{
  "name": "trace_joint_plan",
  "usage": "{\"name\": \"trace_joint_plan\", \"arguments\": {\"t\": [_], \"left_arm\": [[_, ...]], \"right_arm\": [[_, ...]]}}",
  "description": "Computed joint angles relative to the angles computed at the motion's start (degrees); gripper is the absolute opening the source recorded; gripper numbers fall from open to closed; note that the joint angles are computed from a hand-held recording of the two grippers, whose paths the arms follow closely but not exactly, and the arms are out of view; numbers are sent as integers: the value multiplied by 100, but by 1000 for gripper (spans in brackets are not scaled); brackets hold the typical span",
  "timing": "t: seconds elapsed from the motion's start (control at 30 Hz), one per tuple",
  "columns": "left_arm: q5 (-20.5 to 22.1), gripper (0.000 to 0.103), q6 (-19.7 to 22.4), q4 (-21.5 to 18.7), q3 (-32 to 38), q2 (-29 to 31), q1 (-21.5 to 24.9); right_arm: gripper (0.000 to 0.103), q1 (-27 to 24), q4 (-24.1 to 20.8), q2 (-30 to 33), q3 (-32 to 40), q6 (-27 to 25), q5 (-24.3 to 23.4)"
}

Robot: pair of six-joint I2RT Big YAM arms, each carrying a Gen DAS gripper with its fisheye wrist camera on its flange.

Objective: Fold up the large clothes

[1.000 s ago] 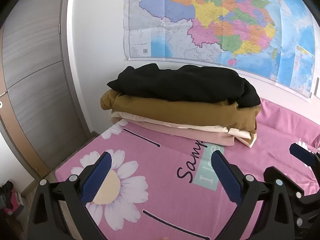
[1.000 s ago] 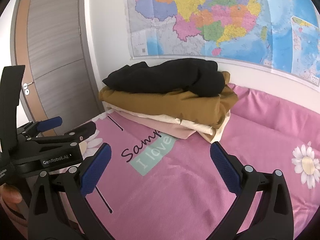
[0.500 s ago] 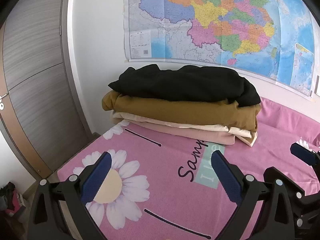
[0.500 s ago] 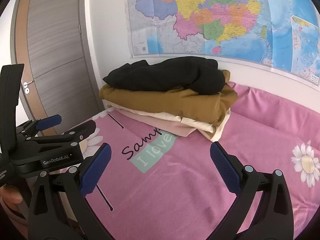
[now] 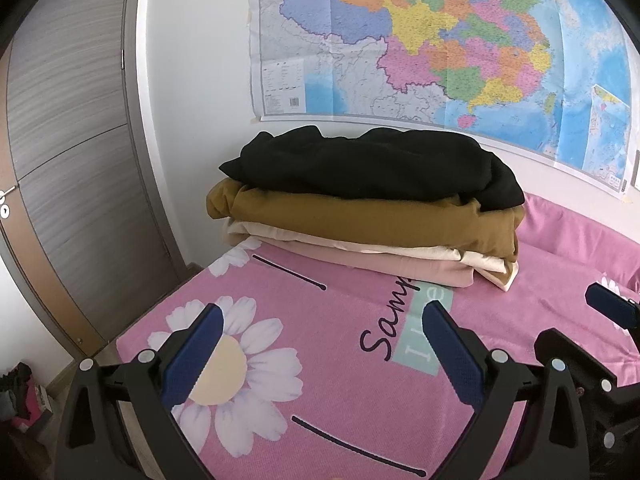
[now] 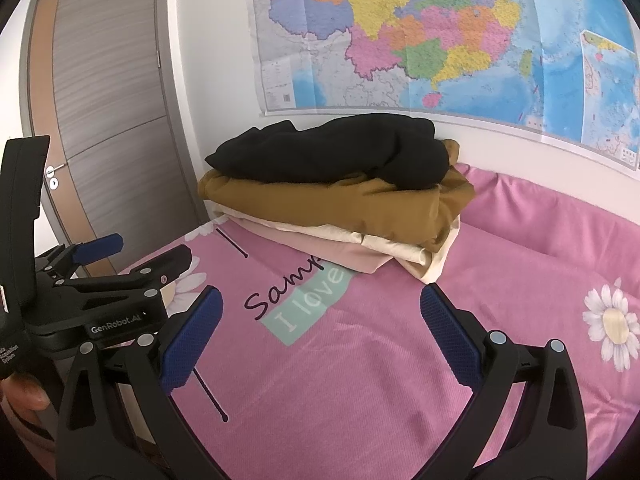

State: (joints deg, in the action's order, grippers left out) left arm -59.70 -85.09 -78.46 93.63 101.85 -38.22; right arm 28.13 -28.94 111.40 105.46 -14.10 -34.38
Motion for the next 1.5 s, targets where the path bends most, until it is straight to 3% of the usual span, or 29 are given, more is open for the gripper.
{"name": "trace_joint_plan", "arguments": {"t": [0.43, 0.9, 1.5], "left_arm": [[4, 97, 46, 35, -32, -29, 15], [-133, 97, -646, -658, -262, -210, 27], [-122, 97, -534, -592, -360, -227, -112]], "right_arm": [[98, 5, -4, 7, 7, 8, 3], [98, 212, -100, -1, -14, 22, 24], [98, 195, 100, -215, -397, 163, 121]]}}
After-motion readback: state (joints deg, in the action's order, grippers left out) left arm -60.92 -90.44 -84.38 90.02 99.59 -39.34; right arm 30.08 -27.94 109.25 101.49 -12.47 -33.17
